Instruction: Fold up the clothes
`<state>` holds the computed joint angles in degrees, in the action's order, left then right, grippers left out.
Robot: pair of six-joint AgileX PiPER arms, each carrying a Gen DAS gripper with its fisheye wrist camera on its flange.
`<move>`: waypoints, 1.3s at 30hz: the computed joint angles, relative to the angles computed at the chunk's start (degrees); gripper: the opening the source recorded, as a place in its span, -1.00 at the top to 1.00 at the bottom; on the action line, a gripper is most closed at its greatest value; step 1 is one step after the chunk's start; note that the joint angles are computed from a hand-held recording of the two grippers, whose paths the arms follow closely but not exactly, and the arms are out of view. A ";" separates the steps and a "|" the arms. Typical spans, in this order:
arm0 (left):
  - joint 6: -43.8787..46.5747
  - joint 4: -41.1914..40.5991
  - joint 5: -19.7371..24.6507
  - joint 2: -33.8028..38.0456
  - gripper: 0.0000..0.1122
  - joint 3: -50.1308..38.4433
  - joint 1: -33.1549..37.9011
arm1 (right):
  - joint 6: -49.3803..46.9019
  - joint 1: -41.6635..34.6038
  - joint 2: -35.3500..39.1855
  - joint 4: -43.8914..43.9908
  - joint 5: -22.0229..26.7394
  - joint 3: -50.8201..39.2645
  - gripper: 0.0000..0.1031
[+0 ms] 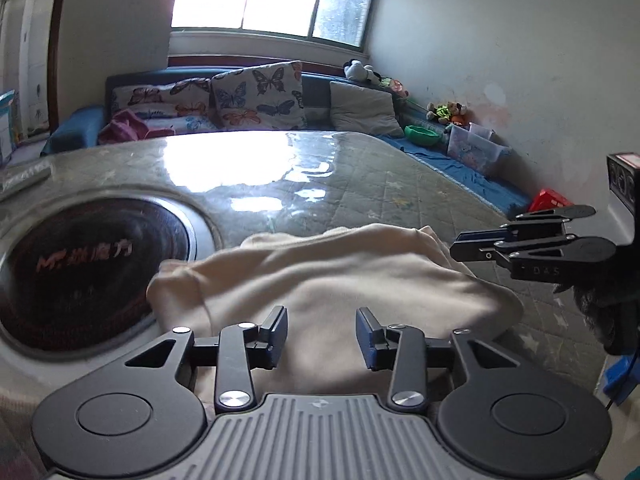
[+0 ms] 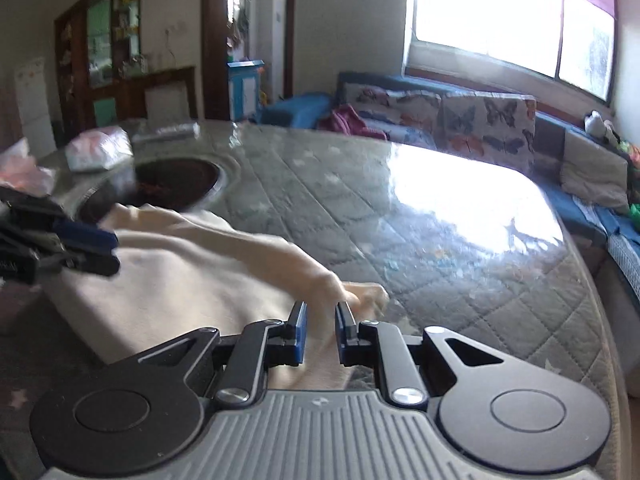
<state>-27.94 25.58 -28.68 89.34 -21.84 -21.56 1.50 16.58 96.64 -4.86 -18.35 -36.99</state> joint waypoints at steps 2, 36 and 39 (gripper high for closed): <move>0.19 -1.63 -1.15 -0.55 0.15 1.47 0.21 | 0.35 1.09 -0.71 -0.79 -0.87 1.39 0.71; -7.74 1.13 0.96 4.85 0.01 -6.66 5.56 | 1.84 3.96 4.28 -1.52 -5.14 0.76 0.29; -2.97 -1.24 1.12 4.75 0.01 -7.69 1.95 | 2.09 4.16 4.50 -1.42 -4.92 0.46 0.28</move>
<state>-30.91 24.34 -27.56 94.09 -29.53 -19.61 3.59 20.74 101.14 -6.29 -23.27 -36.53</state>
